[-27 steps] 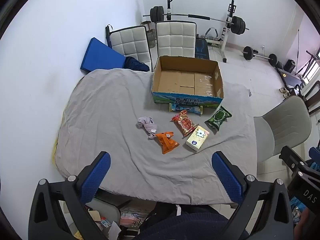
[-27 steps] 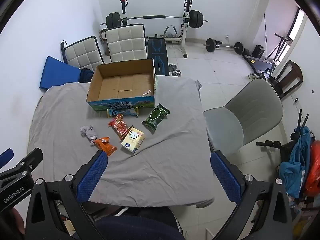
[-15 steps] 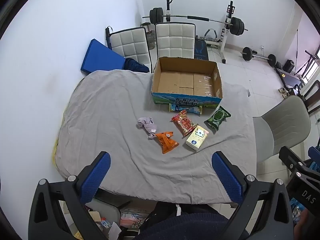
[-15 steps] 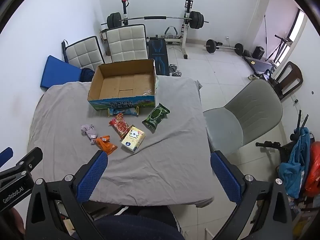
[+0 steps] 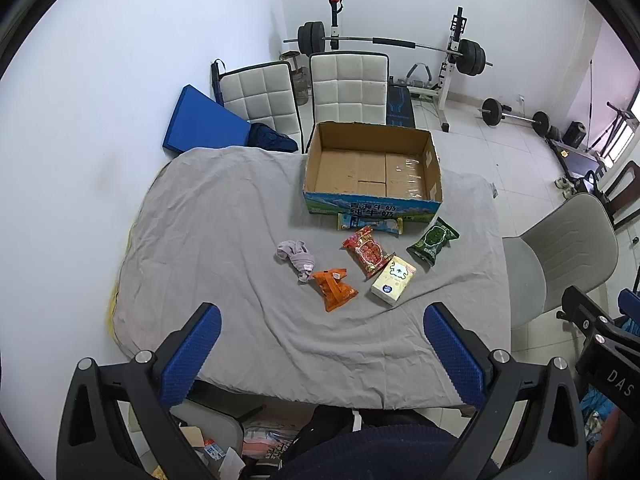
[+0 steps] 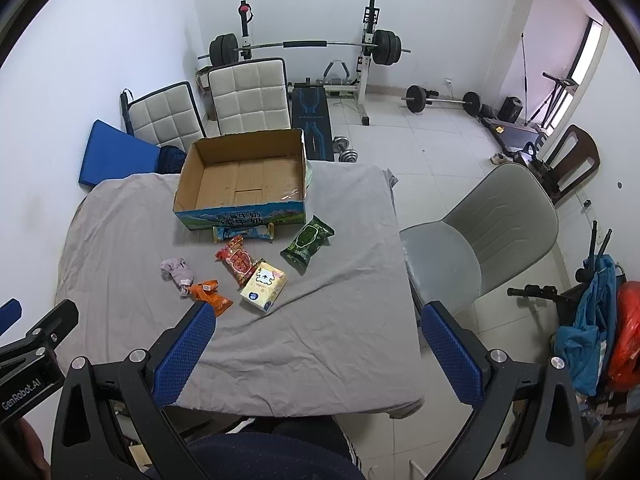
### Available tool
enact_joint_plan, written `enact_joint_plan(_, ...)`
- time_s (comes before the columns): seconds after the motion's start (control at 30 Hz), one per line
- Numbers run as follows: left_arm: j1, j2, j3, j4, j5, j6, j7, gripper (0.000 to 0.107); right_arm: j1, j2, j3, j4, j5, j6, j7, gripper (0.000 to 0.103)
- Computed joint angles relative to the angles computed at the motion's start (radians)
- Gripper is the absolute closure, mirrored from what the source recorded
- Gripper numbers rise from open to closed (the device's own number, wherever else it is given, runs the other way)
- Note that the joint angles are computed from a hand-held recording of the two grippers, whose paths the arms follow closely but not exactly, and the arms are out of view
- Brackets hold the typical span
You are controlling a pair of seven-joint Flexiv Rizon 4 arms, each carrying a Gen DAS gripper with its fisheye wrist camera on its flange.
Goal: Organize soft objects
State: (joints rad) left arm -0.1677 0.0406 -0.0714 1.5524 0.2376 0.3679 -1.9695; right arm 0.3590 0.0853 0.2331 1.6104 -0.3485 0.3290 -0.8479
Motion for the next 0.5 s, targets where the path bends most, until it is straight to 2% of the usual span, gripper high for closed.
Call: enact_joint_plan(0.5, 0.002, -0.002, -0.002, -0.016, -0.005, 0.009, 0.003, 0.004, -0.004, 0.007, 0.001, 0.009, -0.009, 0.011, 0.015, 0.000)
